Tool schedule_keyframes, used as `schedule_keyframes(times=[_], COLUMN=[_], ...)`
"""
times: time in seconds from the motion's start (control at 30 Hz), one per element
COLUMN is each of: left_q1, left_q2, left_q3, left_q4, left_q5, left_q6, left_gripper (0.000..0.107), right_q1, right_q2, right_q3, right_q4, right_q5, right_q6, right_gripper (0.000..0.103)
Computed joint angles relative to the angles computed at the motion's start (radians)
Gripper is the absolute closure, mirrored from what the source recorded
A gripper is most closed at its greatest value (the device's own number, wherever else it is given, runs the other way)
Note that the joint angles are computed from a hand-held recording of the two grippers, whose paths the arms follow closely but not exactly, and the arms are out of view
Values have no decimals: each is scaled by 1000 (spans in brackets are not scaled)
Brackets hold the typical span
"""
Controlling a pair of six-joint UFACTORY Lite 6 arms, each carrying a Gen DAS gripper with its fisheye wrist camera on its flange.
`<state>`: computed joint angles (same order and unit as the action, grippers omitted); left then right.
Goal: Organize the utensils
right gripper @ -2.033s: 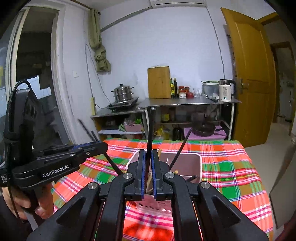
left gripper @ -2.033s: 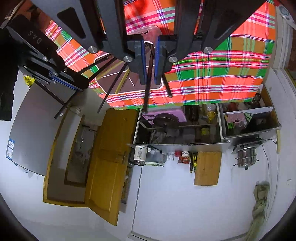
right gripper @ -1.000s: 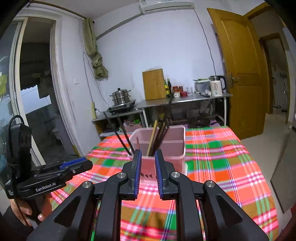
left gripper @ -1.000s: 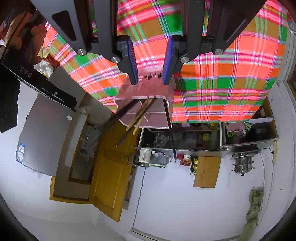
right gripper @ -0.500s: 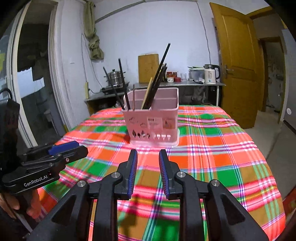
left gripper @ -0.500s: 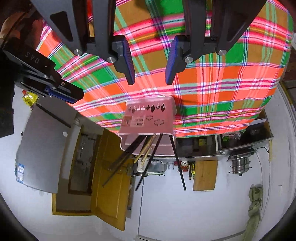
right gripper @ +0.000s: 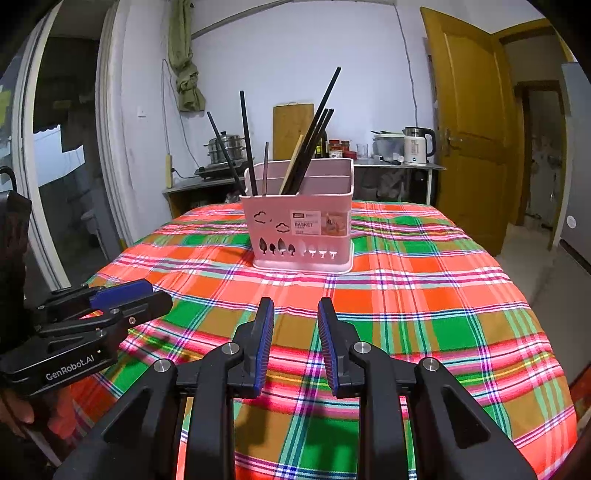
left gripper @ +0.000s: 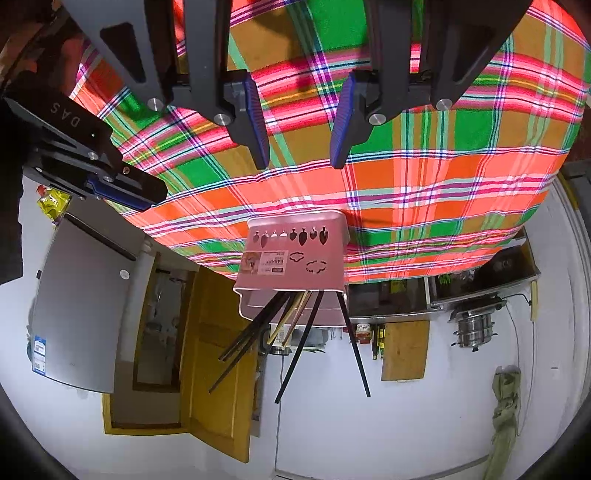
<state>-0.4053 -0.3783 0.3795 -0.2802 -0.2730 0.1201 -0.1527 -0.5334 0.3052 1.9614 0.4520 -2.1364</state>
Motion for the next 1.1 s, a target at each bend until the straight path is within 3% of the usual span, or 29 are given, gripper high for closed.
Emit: schedule_keyframes(times=[0.37,0.6,1.1], left_q1=[-2,-33,-40], left_q2=[-4,0,2], left_q3=[-32,-38,-36], left_q4=[-4,-100,-125], left_q5=[-41,-65,-67], left_q6=[-4,78,102], left_gripper=[74,74,74], right_q1=[15,22,25], right_q2=[-27,-55,-70], right_q3=[-28,-45,-41], right_q4=[58,81,25], right_q5=[-12,-23,-37], right_q6=[-53,-71,-13], right_gripper=[78,78,77])
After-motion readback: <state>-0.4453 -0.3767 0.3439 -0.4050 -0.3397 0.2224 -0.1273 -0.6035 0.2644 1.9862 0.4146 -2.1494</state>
